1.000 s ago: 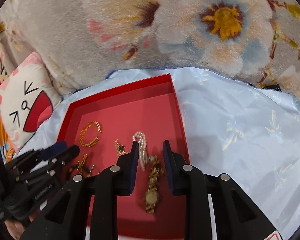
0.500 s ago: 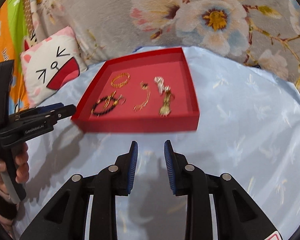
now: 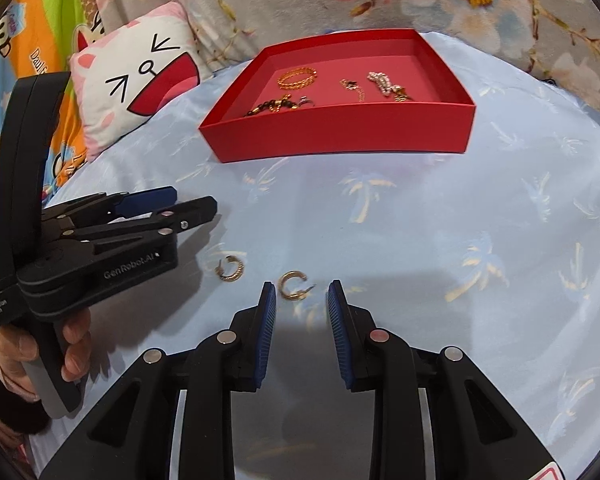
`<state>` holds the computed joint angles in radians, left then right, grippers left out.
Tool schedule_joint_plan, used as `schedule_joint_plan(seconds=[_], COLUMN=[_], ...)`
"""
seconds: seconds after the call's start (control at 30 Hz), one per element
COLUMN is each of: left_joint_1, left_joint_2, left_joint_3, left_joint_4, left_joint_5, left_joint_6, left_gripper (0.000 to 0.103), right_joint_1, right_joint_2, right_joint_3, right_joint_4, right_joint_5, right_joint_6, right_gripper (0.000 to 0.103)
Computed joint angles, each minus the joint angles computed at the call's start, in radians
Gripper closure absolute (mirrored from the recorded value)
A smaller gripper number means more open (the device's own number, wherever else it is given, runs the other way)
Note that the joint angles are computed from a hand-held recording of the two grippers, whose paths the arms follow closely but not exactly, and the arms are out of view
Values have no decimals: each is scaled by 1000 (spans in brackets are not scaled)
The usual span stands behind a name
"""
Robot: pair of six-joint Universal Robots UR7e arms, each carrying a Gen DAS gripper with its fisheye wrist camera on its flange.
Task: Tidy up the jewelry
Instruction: 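Lift both tools out of the box toward the gold hoop earrings, then grasp a gold hoop earring with the right tool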
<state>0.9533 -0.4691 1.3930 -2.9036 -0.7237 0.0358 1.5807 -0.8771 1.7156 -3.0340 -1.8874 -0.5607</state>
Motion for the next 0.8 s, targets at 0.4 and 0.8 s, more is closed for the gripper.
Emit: schedule_joint_plan(seconds=[0.4,0.8], left_joint_1=[5,8], left_joint_2=[-15,-18], left_joint_3=[25,23], left_joint_4=[-1,16], left_joint_5=[-28,-51], left_joint_6=[-26,-21], left_gripper=[46,46], right_joint_1=[19,9], right_joint_2=[36,31], right_joint_3=[-16,-16], right_joint_4=[-21,-42], right_joint_5=[-37,-31], right_joint_6=[-19,22], right_gripper=[77,87])
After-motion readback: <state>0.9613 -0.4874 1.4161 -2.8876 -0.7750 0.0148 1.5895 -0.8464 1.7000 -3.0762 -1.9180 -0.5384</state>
